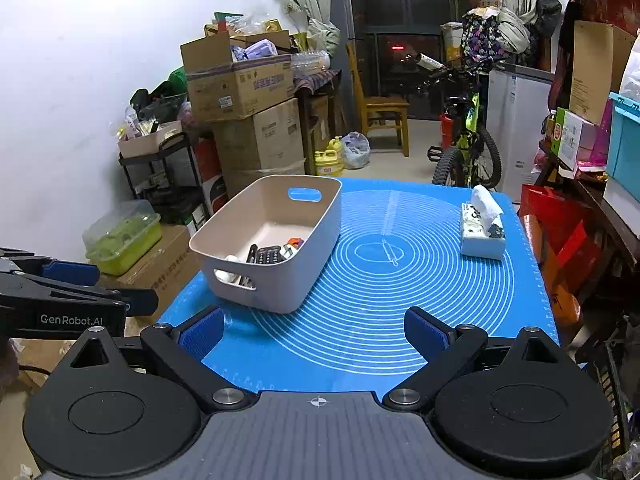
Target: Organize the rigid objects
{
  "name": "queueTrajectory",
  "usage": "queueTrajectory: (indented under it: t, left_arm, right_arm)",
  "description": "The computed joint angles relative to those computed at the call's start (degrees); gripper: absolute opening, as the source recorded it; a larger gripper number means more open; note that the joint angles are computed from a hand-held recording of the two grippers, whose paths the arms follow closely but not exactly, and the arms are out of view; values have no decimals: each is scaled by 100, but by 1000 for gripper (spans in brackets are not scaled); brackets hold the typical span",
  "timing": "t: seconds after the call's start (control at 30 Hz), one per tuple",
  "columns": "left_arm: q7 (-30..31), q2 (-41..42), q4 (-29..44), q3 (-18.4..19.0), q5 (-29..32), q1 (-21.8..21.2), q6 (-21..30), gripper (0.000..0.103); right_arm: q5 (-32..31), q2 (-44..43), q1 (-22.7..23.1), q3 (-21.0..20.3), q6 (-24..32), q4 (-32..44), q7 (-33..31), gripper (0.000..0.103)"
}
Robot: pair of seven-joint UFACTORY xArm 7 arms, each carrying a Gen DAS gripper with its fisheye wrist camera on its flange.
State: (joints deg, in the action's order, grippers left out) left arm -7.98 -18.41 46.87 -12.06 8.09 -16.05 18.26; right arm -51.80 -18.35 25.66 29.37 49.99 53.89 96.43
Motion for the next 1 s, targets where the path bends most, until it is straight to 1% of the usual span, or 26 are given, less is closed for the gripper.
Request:
queueTrajectory:
  t: [0.13, 0.37, 0.6, 0.77, 1.0]
  left_arm:
    - [61, -161, -100, 26, -57, -54, 14, 72]
    - [169, -341, -226, 29, -85, -64, 84, 72]
    - [302, -522, -338, 48, -195, -129, 94, 72]
    - [444, -636, -393, 73, -300, -224, 76, 72]
    - [494, -652, -355, 28, -318, -213, 105, 72]
  right_arm:
    - [-9, -24, 59, 107, 219, 51, 15, 97]
    - [64, -155, 144, 228, 421, 25, 122, 97]
    - [54, -250, 136, 371, 647, 31, 208, 96]
    - [-6, -252, 128, 451, 704, 44, 362, 96]
    - [3, -268, 170, 424, 712, 10, 462, 96]
